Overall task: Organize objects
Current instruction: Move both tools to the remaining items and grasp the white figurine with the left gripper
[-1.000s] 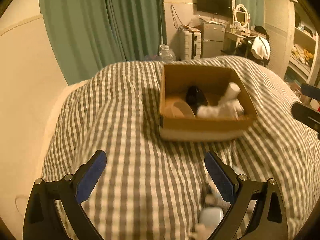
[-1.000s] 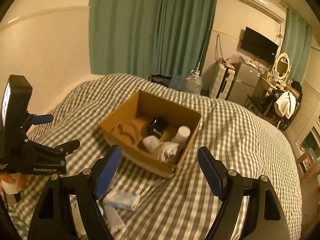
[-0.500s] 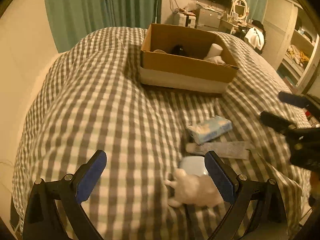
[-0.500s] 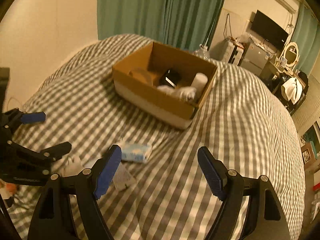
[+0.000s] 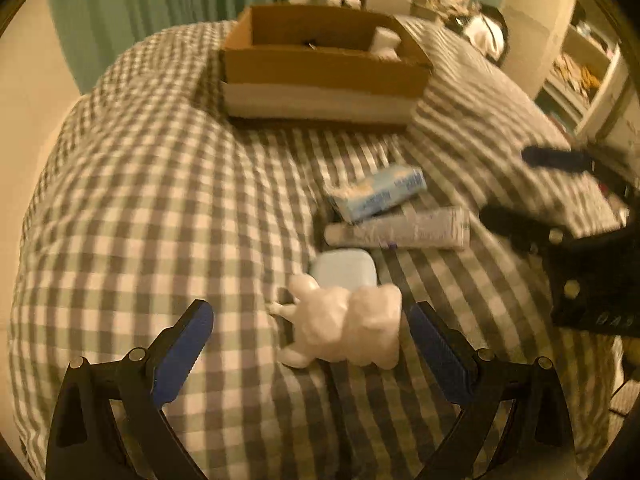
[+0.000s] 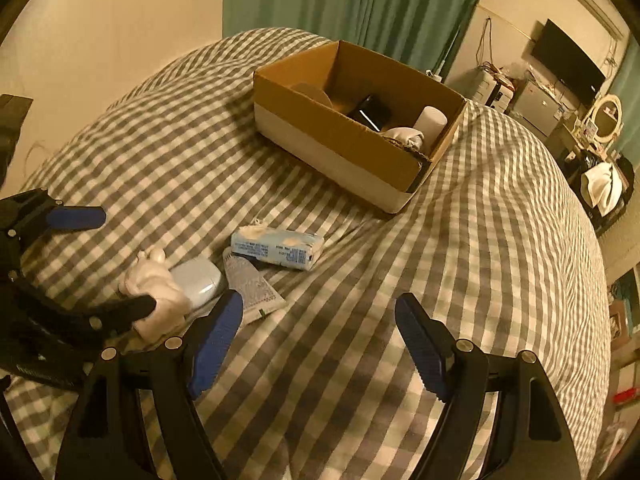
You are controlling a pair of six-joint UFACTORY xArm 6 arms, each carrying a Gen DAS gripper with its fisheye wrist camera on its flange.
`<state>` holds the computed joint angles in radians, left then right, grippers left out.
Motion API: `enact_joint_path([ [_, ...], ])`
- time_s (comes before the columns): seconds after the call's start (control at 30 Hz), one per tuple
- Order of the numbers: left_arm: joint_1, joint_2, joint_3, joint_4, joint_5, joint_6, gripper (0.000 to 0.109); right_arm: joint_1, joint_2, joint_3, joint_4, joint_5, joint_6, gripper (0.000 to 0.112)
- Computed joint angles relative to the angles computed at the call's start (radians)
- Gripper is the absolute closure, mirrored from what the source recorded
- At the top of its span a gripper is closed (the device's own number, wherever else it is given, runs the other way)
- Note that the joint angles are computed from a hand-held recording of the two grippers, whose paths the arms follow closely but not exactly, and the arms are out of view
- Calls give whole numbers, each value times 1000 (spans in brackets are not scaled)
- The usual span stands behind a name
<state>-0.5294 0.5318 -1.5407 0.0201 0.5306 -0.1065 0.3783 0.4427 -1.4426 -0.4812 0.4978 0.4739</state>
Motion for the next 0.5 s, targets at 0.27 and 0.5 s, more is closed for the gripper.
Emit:
enact_joint_path([
  [0.27,-8,39,-12,-169,-5,179,37,5,19,-24,9,6,-26,34],
  [0.5,3,-7,27,-249,-37,224,42,19,51,-68,16,13,-50,34],
])
